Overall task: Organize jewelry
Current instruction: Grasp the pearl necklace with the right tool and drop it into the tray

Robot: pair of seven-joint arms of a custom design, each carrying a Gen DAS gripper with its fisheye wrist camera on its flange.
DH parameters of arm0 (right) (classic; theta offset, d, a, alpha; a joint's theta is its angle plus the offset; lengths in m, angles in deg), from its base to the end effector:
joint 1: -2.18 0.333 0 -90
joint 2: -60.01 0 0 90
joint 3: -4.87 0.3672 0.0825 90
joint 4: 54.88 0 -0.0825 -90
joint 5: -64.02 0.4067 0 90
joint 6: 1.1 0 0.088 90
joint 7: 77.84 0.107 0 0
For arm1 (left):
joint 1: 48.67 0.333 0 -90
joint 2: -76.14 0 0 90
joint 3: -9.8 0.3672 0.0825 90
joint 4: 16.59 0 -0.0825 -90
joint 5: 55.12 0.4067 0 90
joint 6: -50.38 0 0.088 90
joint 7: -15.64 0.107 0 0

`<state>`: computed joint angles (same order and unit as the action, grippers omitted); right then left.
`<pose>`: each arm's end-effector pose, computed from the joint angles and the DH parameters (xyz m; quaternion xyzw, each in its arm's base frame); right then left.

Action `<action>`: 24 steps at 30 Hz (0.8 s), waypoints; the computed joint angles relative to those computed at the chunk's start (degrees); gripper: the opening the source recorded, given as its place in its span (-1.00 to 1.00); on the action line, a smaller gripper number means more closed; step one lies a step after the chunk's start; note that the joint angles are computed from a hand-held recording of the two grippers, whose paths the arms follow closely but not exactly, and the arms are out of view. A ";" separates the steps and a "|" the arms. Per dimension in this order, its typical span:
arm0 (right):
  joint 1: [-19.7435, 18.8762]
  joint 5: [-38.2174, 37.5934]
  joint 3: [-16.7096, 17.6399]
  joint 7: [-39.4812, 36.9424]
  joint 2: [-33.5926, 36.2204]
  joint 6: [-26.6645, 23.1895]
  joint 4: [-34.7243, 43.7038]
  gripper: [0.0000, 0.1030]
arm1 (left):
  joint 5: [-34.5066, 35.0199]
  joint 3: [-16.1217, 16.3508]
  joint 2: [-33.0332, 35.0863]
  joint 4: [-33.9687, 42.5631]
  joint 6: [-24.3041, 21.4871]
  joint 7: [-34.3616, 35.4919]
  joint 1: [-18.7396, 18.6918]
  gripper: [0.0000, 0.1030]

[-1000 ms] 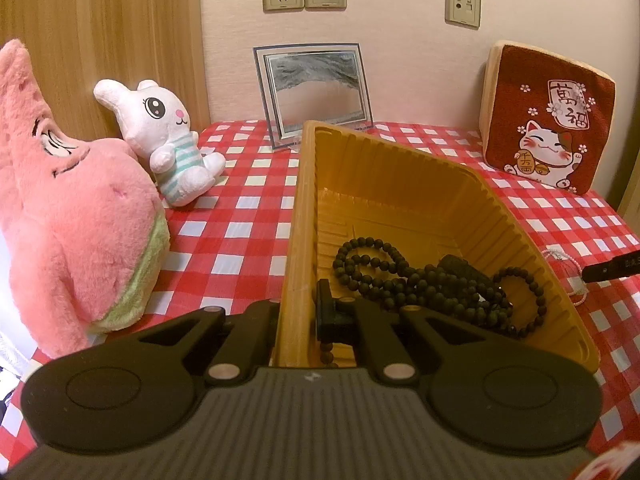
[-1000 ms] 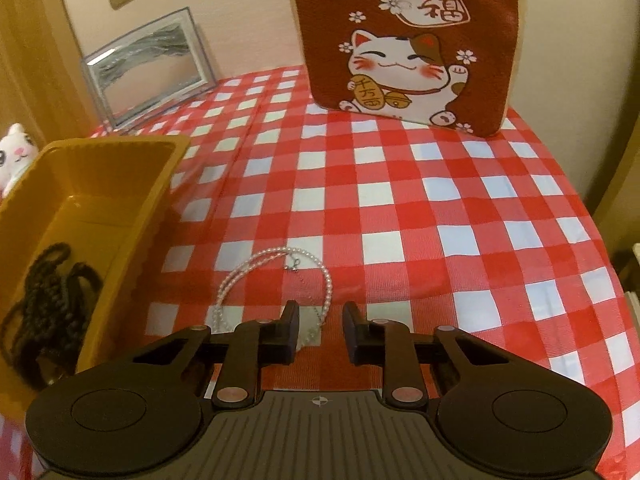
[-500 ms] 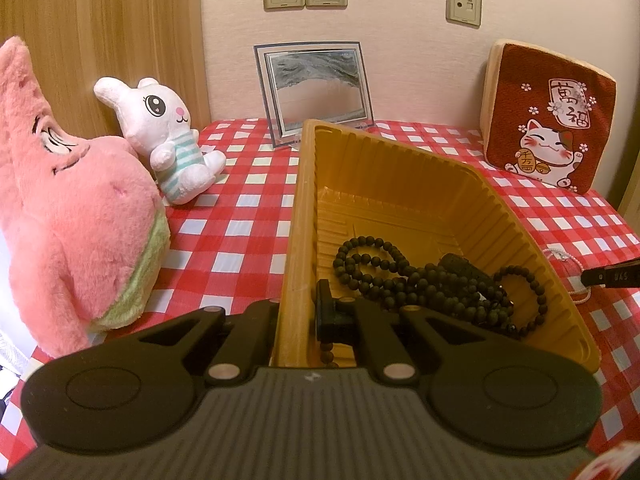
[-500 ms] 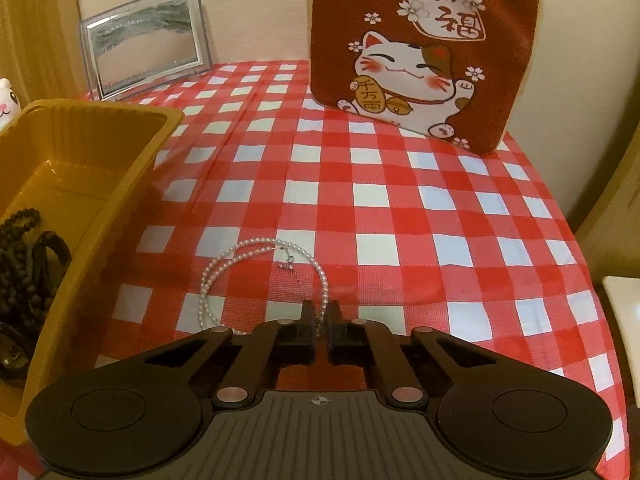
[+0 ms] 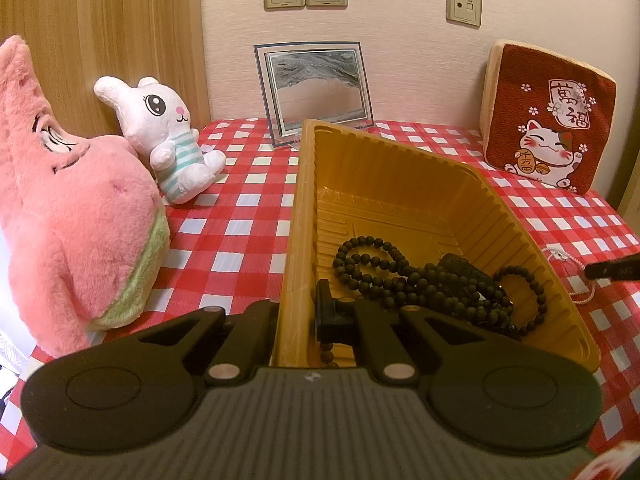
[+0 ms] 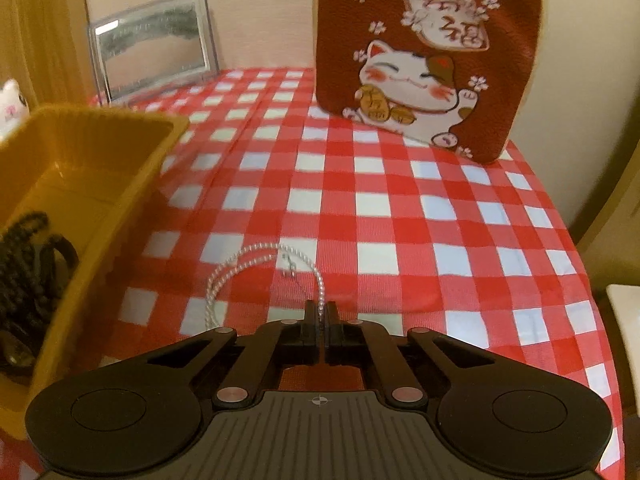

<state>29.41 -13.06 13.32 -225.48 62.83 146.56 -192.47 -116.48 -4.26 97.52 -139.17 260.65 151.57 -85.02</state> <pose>0.4077 0.3132 0.3317 -0.5264 0.7670 -0.2723 0.2459 0.4753 -0.3764 0.3582 -0.4956 0.7398 -0.3697 0.2651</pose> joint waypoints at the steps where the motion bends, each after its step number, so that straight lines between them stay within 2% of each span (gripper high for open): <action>1: 0.04 -0.91 0.00 1.24 -0.88 0.04 -0.42 -0.97 | -0.13 0.04 0.01 0.07 -0.01 0.11 -0.07 -0.92; 5: -0.48 -6.12 0.54 6.21 -5.82 0.19 -2.64 -0.97 | -0.05 0.01 -0.01 0.05 -0.02 0.02 -0.02 -0.92; 9: -1.56 -8.15 1.52 8.61 -11.36 0.23 -4.64 -0.97 | 0.42 -0.09 0.02 -0.13 0.11 -0.44 0.10 -0.92; 18: -3.86 -5.75 3.72 7.69 -21.23 1.03 -8.18 -0.97 | 0.43 0.02 -0.03 -0.14 0.02 -0.38 0.00 -0.92; 24: -4.90 -4.18 5.25 6.43 -24.33 2.66 -8.70 -0.97 | 0.57 -0.01 -0.03 -0.15 0.13 -0.45 -0.04 -0.92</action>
<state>24.52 -17.24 18.57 -219.05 38.50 149.22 -201.17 -115.92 -4.26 97.49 -139.32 260.78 151.12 -85.06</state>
